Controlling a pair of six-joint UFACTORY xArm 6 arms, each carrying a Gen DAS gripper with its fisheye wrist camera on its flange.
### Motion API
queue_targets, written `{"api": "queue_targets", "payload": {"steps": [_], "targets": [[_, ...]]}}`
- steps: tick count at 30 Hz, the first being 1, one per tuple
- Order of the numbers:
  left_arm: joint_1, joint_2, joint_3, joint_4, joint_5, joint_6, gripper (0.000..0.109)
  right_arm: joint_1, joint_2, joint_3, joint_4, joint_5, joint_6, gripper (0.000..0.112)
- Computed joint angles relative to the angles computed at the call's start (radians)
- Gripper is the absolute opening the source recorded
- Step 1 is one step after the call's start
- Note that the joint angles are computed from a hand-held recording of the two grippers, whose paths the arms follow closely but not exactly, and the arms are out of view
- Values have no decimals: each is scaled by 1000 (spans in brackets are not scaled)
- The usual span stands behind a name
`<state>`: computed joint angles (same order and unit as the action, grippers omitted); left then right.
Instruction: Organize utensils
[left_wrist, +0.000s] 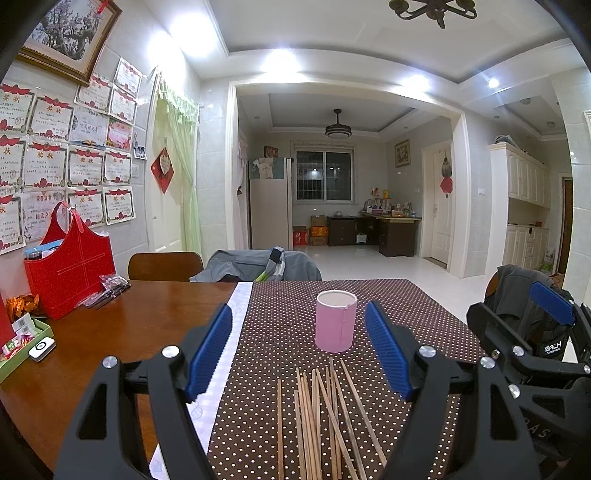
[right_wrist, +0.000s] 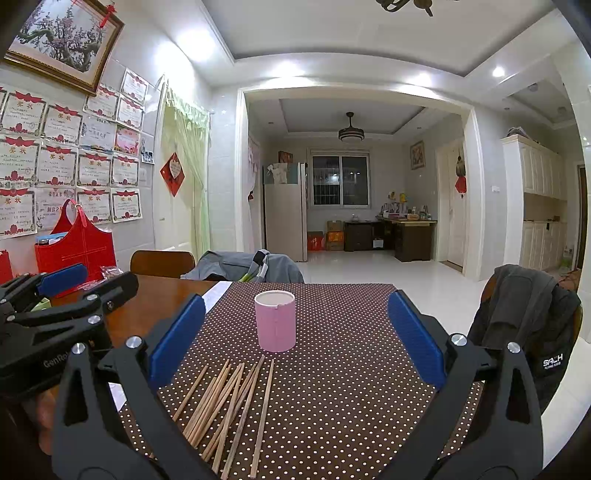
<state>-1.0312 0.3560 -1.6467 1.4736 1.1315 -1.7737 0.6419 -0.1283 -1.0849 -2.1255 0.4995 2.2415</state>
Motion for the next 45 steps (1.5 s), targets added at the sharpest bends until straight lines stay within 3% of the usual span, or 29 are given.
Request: {"api": "queue_targets", "payload": {"steps": [11, 16, 23, 27, 30, 34, 36, 39, 41, 43, 45], "targets": [[7, -12, 17, -7, -13, -3, 73, 8, 36, -14, 5, 6, 8, 97], [42, -28, 46, -54, -65, 35, 73, -17, 89, -72, 65, -76, -52, 97], [183, -10, 66, -315, -310, 224, 73, -98, 261, -197, 567, -267, -514, 97], [241, 36, 39, -551, -324, 439, 73, -110, 333, -223, 937, -282, -877, 97], [303, 41, 76, -727, -426, 542, 73, -109, 388, -248, 1251, -288, -1152, 97], [347, 50, 108, -861, -489, 617, 73, -94, 444, -278, 1637, -255, -1510, 97], [360, 62, 112, -893, -492, 629, 73, -90, 473, -304, 1779, -229, -1643, 97], [368, 90, 91, -952, -499, 682, 73, -83, 518, -371, 1884, -163, -1752, 97], [369, 123, 47, -991, -477, 728, 73, -91, 545, -399, 1956, -145, -1840, 97], [369, 164, -15, -1035, -428, 782, 73, -90, 590, -474, 2034, -66, -1926, 94], [373, 215, -92, -1080, -367, 834, 56, -92, 637, -555, 2090, 8, -1995, 88]]}}
